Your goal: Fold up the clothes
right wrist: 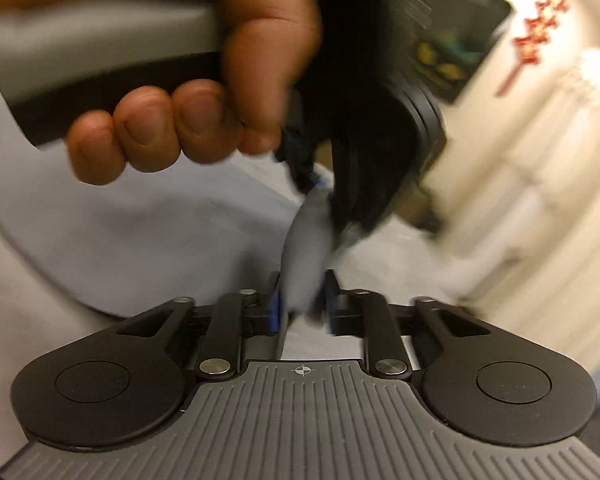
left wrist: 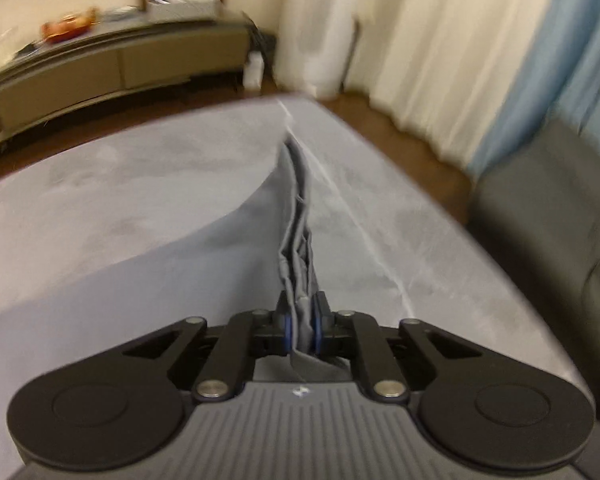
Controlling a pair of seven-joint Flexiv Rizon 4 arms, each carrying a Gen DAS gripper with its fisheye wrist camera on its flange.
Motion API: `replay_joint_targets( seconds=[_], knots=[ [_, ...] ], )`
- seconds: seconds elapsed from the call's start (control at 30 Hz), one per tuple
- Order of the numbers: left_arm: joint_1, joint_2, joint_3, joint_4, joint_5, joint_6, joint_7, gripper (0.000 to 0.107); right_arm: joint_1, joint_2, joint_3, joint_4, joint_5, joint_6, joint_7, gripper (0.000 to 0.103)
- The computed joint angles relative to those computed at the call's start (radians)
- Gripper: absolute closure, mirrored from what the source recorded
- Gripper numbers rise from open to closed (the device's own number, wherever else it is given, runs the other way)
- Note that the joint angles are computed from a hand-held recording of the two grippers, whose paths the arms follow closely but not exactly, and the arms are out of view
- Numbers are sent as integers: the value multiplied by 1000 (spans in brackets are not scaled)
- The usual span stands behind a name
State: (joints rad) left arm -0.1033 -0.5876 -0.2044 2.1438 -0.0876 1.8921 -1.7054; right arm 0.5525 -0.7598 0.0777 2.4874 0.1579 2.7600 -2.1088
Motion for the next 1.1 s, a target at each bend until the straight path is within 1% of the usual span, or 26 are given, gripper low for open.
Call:
replay_joint_targets(
  seconds=[0.03, 0.07, 0.13, 0.17, 0.2, 0.23, 0.27, 0.3, 0.33, 0.37, 0.4, 0.43, 0.47, 0.53, 0.6, 0.67, 0.7, 0.73, 0.83, 0.9, 0.93, 0.97, 1.0, 1.03, 1.07, 1.1],
  knots=[
    [70, 14, -49, 80, 2, 88, -39, 97, -70, 51, 20, 55, -131, -22, 63, 48],
    [140, 33, -68, 141, 68, 140, -124, 97, -140, 97, 36, 95, -261, -49, 137, 46],
    [279, 46, -48, 193, 330, 151, -331, 96, -279, 162, 65, 139, -511, -103, 314, 46],
    [349, 33, -62, 216, 395, 161, -386, 95, -349, 179, 93, 143, -607, -131, 387, 46],
    [419, 7, -98, 251, 395, 200, -384, 95, -396, 183, 125, 135, -655, -160, 439, 46],
    [475, -26, -153, 296, 333, 263, -318, 94, -415, 186, 134, 127, -687, -182, 491, 46],
    [517, -55, -176, 321, 325, 309, -301, 89, -406, 188, 135, 116, -672, -208, 523, 47],
    [533, -70, -170, 330, 346, 334, -331, 85, -369, 190, 135, 105, -606, -236, 534, 48],
    [546, -83, -165, 337, 366, 358, -359, 76, -304, 192, 121, 92, -505, -261, 535, 49],
    [550, -93, -155, 340, 387, 387, -380, 59, -241, 194, 107, 77, -406, -289, 534, 49],
    [552, -102, -145, 343, 406, 418, -400, 50, -182, 193, 90, 58, -320, -318, 530, 50],
    [554, -112, -134, 346, 425, 448, -420, 38, -130, 188, 73, 36, -251, -345, 521, 55],
    [560, -118, -137, 337, 446, 448, -437, 32, -85, 184, 56, 18, -196, -368, 511, 59],
    [584, -125, -149, 325, 496, 434, -460, 31, -14, 179, 35, 4, -123, -392, 481, 59],
    [569, -112, -130, 319, 498, 414, -458, 31, 60, 166, 16, 1, -66, -356, 408, 59],
    [569, -130, -113, 318, 507, 446, -468, 31, 146, 133, -8, -18, -5, -280, 292, 48],
    [591, -150, -123, 313, 526, 449, -484, 31, 175, 118, -14, -20, 10, -248, 235, 48],
    [614, -170, -134, 306, 545, 450, -498, 32, 209, 108, -22, -28, 32, -239, 181, 48],
    [669, -228, -164, 273, 596, 451, -519, 35, 311, 71, -55, -69, 109, -257, 39, 48],
    [681, -245, -175, 246, 605, 448, -521, 39, 377, 36, -88, -113, 178, -266, -47, 49],
    [687, -250, -183, 230, 605, 432, -524, 44, 396, 22, -101, -140, 202, -287, -74, 56],
    [688, -251, -189, 219, 599, 413, -526, 53, 406, 19, -109, -159, 217, -322, -91, 78],
    [662, -250, -187, 204, 569, 398, -526, 59, 408, 28, -110, -168, 226, -356, -94, 88],
    [656, -251, -187, 195, 562, 386, -522, 75, 419, 29, -114, -177, 246, -366, -98, 97],
    [661, -262, -193, 185, 567, 385, -518, 91, 432, 27, -121, -185, 265, -370, -106, 100],
    [667, -273, -199, 175, 571, 383, -514, 93, 433, 29, -119, -187, 270, -361, -111, 102]
  ],
)
